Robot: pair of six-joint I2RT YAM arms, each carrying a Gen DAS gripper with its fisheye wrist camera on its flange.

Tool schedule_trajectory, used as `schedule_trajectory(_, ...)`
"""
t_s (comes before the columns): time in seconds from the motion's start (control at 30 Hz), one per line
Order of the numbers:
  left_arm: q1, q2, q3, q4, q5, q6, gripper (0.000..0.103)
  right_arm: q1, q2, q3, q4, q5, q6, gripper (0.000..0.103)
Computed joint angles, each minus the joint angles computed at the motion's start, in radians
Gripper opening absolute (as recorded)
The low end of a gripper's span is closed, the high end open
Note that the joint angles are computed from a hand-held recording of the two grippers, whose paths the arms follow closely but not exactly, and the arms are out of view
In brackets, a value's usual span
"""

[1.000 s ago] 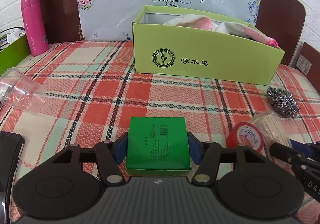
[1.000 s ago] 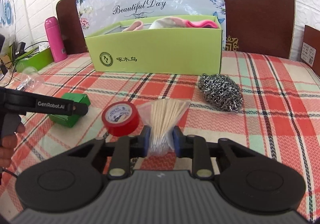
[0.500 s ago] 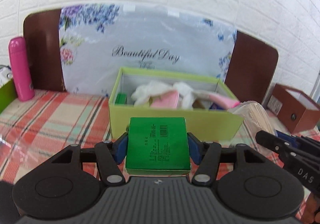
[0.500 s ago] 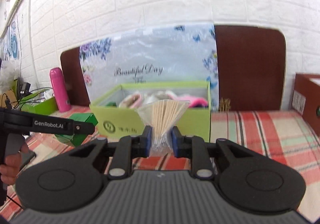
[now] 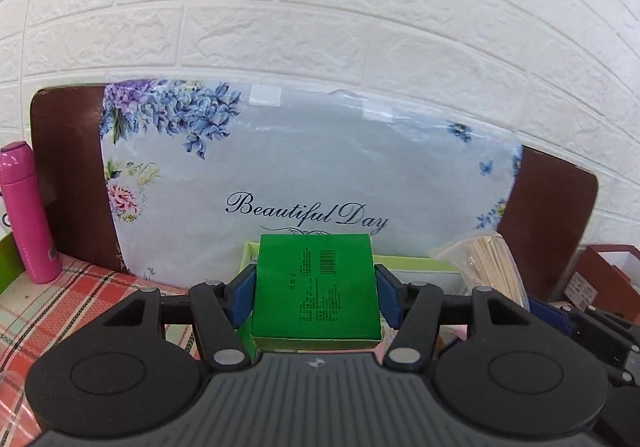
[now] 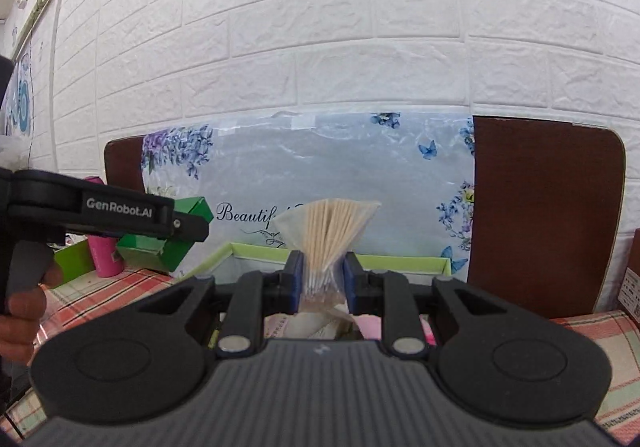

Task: Organize objects
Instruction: 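Carry the swab bag and green box over the lime-green box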

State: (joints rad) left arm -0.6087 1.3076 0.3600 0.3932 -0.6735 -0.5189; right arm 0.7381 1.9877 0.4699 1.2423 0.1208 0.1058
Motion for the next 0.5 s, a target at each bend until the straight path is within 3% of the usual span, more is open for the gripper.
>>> schedule_trajectory(0.13,0.083,0.151,0.007,0.169,0.062,0.033,0.064,-0.005,0.101,0.123,-0.039,-0.013,-0.024,0.021)
schedule_trajectory(0.17,0.092,0.202,-0.001,0.243,0.063,0.050,0.072,-0.008,0.129,0.154,-0.052,-0.021,-0.036,0.022)
schedule_trajectory(0.2,0.098,0.237,0.003,0.261,0.065,0.058,0.083,-0.009,0.159,0.181,-0.063,-0.030,-0.045,0.027)
schedule_trajectory(0.23,0.097,0.261,0.009,0.252,0.057,0.052,0.084,-0.011,0.187,0.206,-0.074,-0.040,-0.056,0.035)
schedule_trajectory(0.27,0.095,0.278,0.009,0.247,0.054,0.046,0.084,-0.007,0.210,0.224,-0.092,-0.030,-0.071,0.053)
schedule_trajectory(0.3,0.094,0.290,-0.003,0.258,0.061,0.044,0.084,0.002,0.233,0.229,-0.085,-0.002,-0.086,0.060)
schedule_trajectory(0.37,0.080,0.292,-0.031,0.275,0.054,0.022,0.084,0.012,0.275,0.214,-0.024,0.027,-0.114,0.060)
schedule_trajectory(0.43,0.059,0.277,-0.051,0.275,0.028,-0.007,0.084,0.018,0.289,0.184,0.020,0.039,-0.117,0.067)
schedule_trajectory(0.5,0.036,0.228,-0.049,0.199,0.008,-0.041,0.084,0.024,0.294,0.152,0.077,0.055,-0.111,0.086)
